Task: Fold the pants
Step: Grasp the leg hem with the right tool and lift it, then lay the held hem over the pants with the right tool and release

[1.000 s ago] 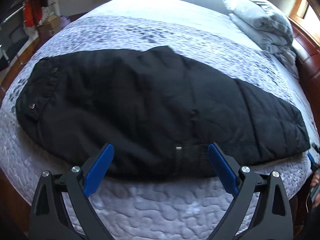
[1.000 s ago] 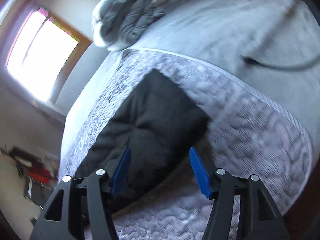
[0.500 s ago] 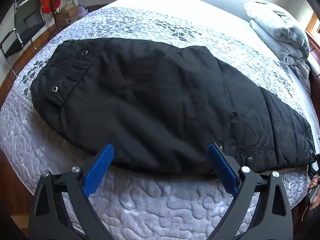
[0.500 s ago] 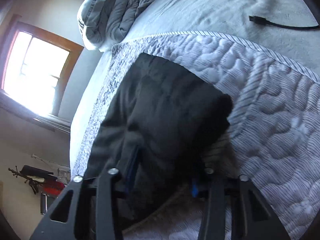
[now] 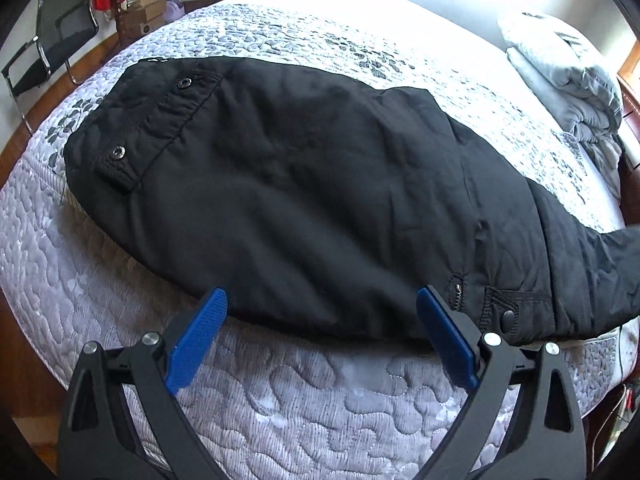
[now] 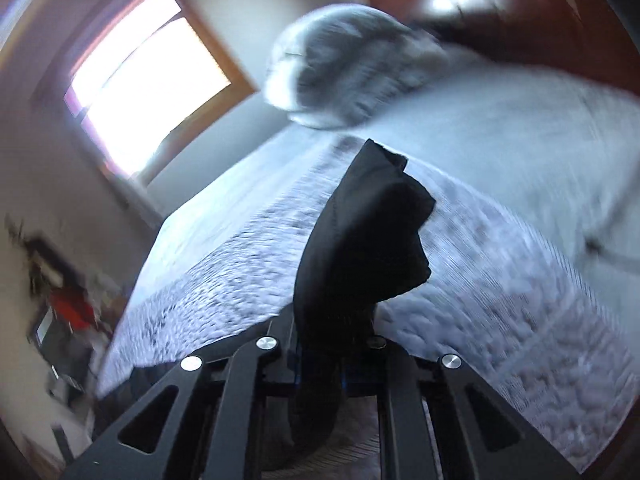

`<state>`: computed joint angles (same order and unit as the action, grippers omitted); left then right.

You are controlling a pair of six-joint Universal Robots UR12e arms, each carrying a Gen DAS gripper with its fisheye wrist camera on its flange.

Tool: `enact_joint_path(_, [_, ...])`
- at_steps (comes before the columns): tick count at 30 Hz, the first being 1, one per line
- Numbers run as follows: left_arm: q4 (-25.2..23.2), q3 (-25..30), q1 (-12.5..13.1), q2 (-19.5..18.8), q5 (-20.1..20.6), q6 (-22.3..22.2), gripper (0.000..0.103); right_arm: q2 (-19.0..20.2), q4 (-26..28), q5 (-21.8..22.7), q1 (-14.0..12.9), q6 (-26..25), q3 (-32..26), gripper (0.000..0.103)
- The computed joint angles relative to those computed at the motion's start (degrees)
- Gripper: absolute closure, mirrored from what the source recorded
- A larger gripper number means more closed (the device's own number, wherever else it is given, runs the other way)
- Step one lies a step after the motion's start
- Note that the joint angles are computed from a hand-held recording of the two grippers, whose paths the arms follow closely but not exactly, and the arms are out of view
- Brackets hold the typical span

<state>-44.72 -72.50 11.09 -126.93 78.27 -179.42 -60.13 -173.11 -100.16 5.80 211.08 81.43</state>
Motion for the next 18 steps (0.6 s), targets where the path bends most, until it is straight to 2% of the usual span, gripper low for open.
enact_joint_path(4, [0.42, -0.54, 0.28, 0.41, -1.04, -0.49, 0.007, 1.88, 3.49, -2.07, 3.09, -8.74, -5.37, 0.091])
enact_joint_path(10, [1.23, -1.57, 0.90, 1.03, -2.56, -1.26, 0.007, 4.43, 7.83, -3.97, 7.16, -18.59, -10.39, 0.091])
enact_joint_path(14, [2.18, -2.27, 1.34, 1.41, -3.37, -1.96, 0.007, 6.35, 11.29, -3.14, 8.58, -21.85, -13.44, 0.091])
enact_joint_path(18, [2.94, -2.69, 1.74, 1.64, -4.26, -2.80, 0.007, 8.87, 16.34, -4.15, 10.17, -23.66, -17.18, 0.091])
